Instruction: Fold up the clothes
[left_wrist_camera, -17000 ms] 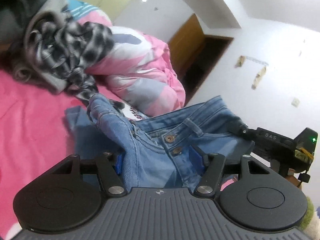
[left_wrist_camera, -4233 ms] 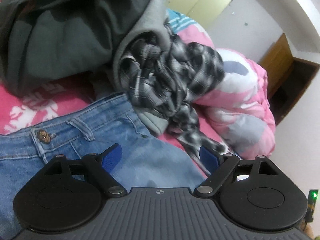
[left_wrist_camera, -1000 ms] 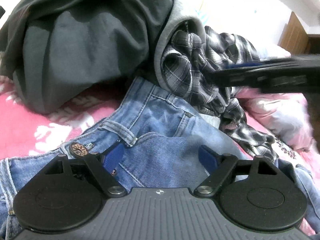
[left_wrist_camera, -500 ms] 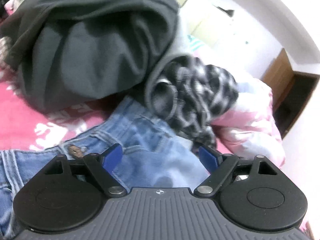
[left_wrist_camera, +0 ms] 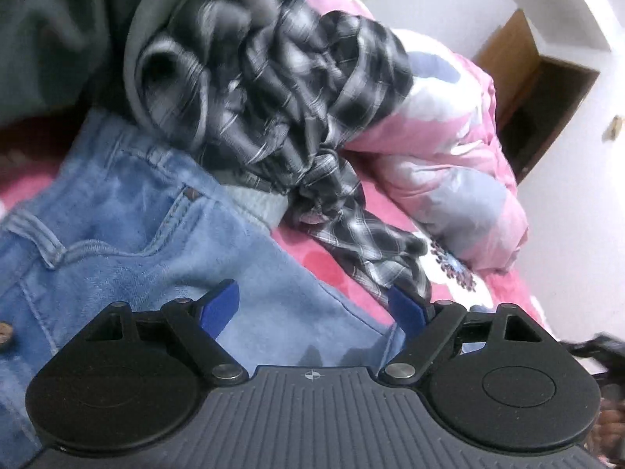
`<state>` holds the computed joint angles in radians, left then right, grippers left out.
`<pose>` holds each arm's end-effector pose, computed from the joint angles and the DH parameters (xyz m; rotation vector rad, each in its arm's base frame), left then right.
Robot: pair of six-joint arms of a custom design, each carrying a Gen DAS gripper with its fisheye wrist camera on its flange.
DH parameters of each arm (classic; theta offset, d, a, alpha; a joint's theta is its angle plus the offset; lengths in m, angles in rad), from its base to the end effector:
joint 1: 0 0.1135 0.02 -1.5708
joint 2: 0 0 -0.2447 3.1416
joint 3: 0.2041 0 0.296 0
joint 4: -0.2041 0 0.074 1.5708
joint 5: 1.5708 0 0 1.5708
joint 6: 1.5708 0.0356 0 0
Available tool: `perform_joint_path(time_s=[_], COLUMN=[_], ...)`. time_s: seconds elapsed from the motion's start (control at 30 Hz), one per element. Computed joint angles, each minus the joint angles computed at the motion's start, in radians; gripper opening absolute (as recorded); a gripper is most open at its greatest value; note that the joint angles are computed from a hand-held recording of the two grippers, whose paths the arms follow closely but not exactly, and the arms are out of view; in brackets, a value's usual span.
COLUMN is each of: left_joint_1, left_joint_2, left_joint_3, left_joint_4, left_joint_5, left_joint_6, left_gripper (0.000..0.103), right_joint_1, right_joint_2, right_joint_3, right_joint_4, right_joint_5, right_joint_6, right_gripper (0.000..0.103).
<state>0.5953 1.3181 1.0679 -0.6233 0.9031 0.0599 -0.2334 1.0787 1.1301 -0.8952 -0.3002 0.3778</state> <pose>0.2775 0.1542 0.2632 -0.2000 2.1400 -0.7244 0.2579 -0.0505 0.3233 0.5916 2.3349 0.4287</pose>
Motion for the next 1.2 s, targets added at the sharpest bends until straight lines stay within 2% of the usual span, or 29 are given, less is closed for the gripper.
perform_joint_path(time_s=[0.07,0.13,0.2,0.23,0.27,0.3,0.33,0.4,0.57,0.77,0.87,1.07,1.17,1.2], left_joint_1=[0.022,0.046,0.066,0.071,0.073,0.072,0.071,0.069,0.086,0.089,0.093,0.097,0.094,0.094], left_joint_2=[0.031,0.055,0.079,0.093,0.096,0.091,0.086,0.073,0.078,0.075,0.073,0.075,0.072,0.072], left_joint_3=[0.009,0.02,0.034,0.043,0.045,0.04,0.036,0.023,0.014,0.005,0.001,0.0,-0.001,-0.002], left_joint_4=[-0.008,-0.015,-0.024,-0.032,-0.033,-0.029,-0.023,-0.009,0.022,0.056,0.068,0.073,0.072,0.072], left_joint_5=[0.056,0.111,0.159,0.172,0.178,0.177,0.176,0.172,0.195,0.197,0.198,0.194,0.188,0.188], left_joint_6=[0.005,0.007,0.007,0.005,0.005,0.005,0.006,0.005,-0.033,-0.066,-0.08,-0.087,-0.08,-0.079], left_gripper=[0.085,0.085,0.085,0.085,0.085,0.085,0.085,0.085,0.083,0.082,0.082,0.082,0.082,0.082], right_joint_1=[0.008,0.005,0.028,0.04,0.052,0.065,0.077,0.089,0.05,-0.141,-0.267,-0.595,-0.7,-0.705], right_joint_2=[0.112,0.222,0.227,0.225,0.219,0.211,0.207,0.196,0.136,0.066,0.002,-0.151,-0.192,-0.191], right_joint_3=[0.041,0.088,0.097,0.101,0.098,0.094,0.094,0.098,0.184,0.324,0.288,0.046,-0.051,-0.061], right_joint_4=[0.016,0.011,0.009,0.009,0.002,-0.005,-0.009,-0.002,0.109,0.202,0.211,0.107,-0.02,-0.073], right_joint_5=[0.038,0.013,-0.012,-0.025,-0.043,-0.062,-0.06,-0.066,-0.078,-0.108,-0.132,-0.248,-0.259,-0.217], right_joint_6=[-0.023,-0.049,-0.078,-0.093,-0.091,-0.084,-0.084,-0.076,-0.021,-0.002,0.012,-0.018,-0.139,-0.192], right_gripper=[0.079,0.082,0.079,0.063,0.057,0.046,0.029,0.007,0.006,0.005,0.005,0.005,0.005,0.007])
